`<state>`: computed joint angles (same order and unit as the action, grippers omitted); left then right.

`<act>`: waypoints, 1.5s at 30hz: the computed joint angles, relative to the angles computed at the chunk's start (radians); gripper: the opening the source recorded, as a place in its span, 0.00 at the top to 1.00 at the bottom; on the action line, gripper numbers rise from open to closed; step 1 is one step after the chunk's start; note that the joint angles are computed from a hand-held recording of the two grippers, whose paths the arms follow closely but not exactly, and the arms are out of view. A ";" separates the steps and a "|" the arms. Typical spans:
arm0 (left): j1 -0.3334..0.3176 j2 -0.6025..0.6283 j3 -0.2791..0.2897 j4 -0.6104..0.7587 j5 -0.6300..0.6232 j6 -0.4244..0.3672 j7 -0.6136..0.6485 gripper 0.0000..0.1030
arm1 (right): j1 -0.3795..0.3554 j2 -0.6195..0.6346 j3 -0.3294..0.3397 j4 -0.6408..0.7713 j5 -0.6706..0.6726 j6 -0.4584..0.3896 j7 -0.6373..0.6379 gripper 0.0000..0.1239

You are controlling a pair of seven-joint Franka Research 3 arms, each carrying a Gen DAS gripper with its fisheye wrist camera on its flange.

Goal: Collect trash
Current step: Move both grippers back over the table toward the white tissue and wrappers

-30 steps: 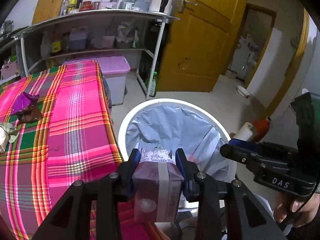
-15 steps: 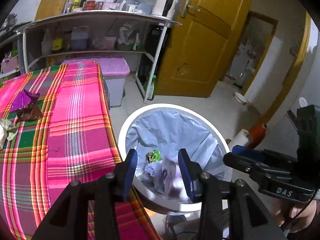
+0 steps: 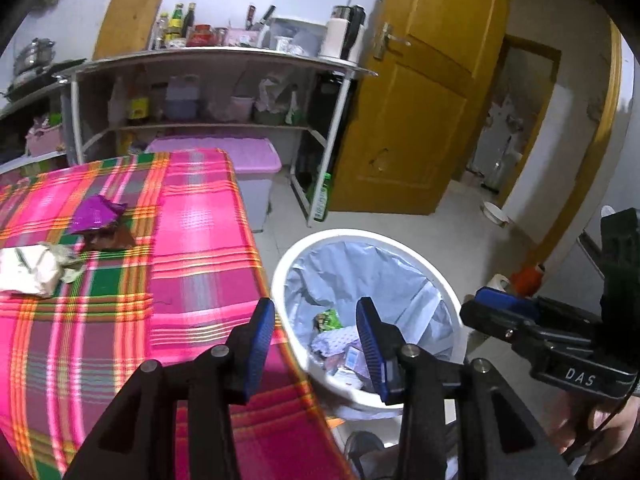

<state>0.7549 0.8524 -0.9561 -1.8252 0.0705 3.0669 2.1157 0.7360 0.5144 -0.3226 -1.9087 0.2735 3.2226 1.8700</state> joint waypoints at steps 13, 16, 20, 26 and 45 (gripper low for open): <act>0.217 -0.060 -0.092 -0.160 0.128 0.121 -0.105 0.59 | 0.116 0.038 -0.087 0.093 -0.056 -0.033 -0.002 0.65; 0.262 -0.068 -0.105 -0.183 0.162 0.141 -0.139 0.59 | 0.104 0.045 -0.066 0.119 -0.085 -0.037 -0.009 0.65; 0.295 -0.086 -0.101 -0.199 0.201 0.167 -0.194 0.59 | 0.068 0.060 -0.022 0.162 -0.106 -0.041 -0.018 0.65; 0.318 -0.110 -0.075 -0.197 0.262 0.187 -0.270 0.59 | 0.012 0.092 0.043 0.236 -0.118 -0.044 -0.048 0.65; 0.153 -0.095 0.168 0.032 0.265 0.118 -0.395 0.54 | -0.188 0.317 0.285 0.657 -0.161 -0.256 -0.224 0.59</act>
